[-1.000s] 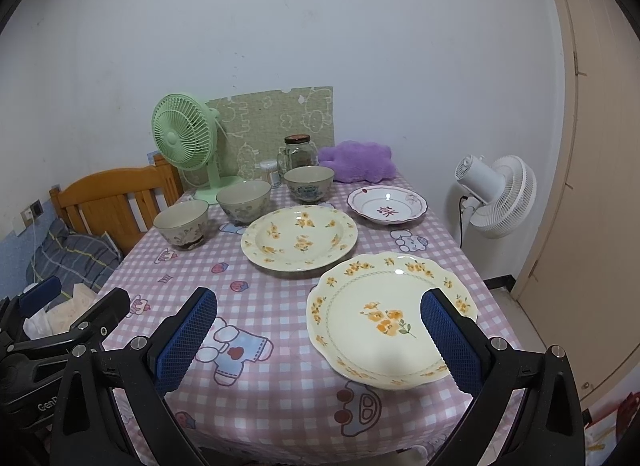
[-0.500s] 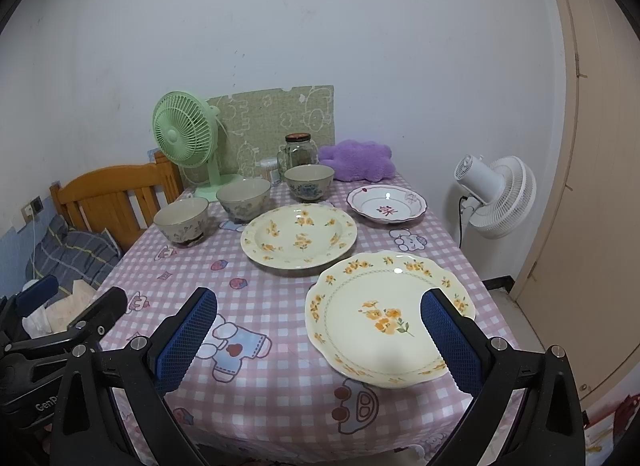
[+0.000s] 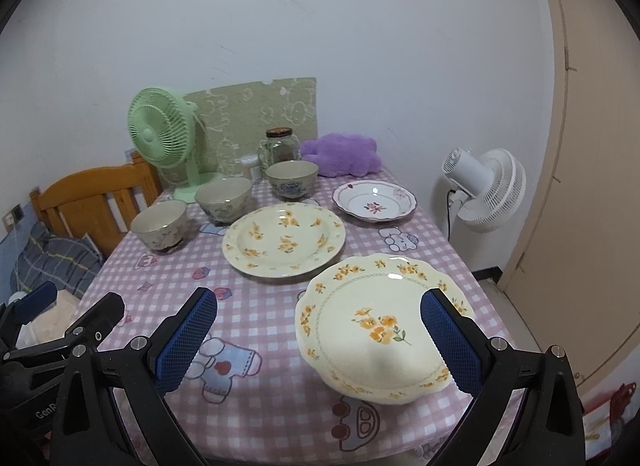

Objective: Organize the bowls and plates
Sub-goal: 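Grasp the scalloped yellow-flower plate rim with both grippers and lift it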

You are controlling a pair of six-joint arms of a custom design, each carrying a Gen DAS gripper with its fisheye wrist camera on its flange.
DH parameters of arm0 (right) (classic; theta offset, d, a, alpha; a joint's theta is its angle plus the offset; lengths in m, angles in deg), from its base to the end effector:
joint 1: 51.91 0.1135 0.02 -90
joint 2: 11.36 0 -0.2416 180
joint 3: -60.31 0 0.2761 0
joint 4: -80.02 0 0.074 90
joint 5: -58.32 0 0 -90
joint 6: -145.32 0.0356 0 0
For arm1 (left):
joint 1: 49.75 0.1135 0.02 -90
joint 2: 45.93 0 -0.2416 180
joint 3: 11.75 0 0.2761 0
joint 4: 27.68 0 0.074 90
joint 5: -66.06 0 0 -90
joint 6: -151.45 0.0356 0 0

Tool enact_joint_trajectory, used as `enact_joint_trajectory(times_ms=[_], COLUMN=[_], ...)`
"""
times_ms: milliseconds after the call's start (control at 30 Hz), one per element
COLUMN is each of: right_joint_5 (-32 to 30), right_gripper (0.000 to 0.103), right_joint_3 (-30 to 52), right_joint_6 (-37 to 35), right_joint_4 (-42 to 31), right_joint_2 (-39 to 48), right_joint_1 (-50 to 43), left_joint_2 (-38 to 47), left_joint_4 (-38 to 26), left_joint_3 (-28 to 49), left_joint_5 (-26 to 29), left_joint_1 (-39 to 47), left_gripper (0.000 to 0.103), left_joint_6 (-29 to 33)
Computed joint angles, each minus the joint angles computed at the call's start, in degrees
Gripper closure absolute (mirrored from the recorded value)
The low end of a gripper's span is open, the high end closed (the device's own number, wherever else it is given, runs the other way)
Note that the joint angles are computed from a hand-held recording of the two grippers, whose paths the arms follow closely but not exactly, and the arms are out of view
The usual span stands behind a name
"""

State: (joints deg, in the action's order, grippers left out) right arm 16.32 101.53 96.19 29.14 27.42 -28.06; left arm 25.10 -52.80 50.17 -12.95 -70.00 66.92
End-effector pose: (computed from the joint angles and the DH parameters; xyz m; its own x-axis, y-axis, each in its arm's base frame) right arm 0.1684 0.0455 0.2034 -0.3995 0.3021 -0.8655 0.5842 0.8115 0.0136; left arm 0.2830 -0.1116 0.2370 -0.4789 0.2764 -0.8332 0.5357 0.8439 -0.0279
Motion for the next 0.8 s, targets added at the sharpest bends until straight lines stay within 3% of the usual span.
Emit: enact_joint_trajectory(times_ms=[233,433,667,800], right_joint_5=[-4.0,-10.9,-30.0,-40.3], right_gripper=[0.001,0.002,0.007,0.008], right_joint_3=[4.3,3.2,-0.5,0.4], right_joint_6=[0.4,-6.7,-23.5,-31.9], right_joint_4=[-0.9,2.5,13.8,18.5], right_joint_2=[5.6,5.0,6.9,12.8], right_joint_1=[-8.0,-18.8,-38.6,-48.9], left_joint_2=[9.2,15.5,22.5,27.8], left_joint_4=[-4.1,-5.7,-6.5,-7.7], left_joint_3=[8.7,13.5,18.5,22.6], left_joint_5=[1.6,-0.9,-7.9,-12.9], left_joint_1=[-3.2,-9.2,-17.1,-21.7], left_gripper=[0.011,0.012,0.020,0.022], left_joint_6=[0.1,-0.1,-6.4,-11.0])
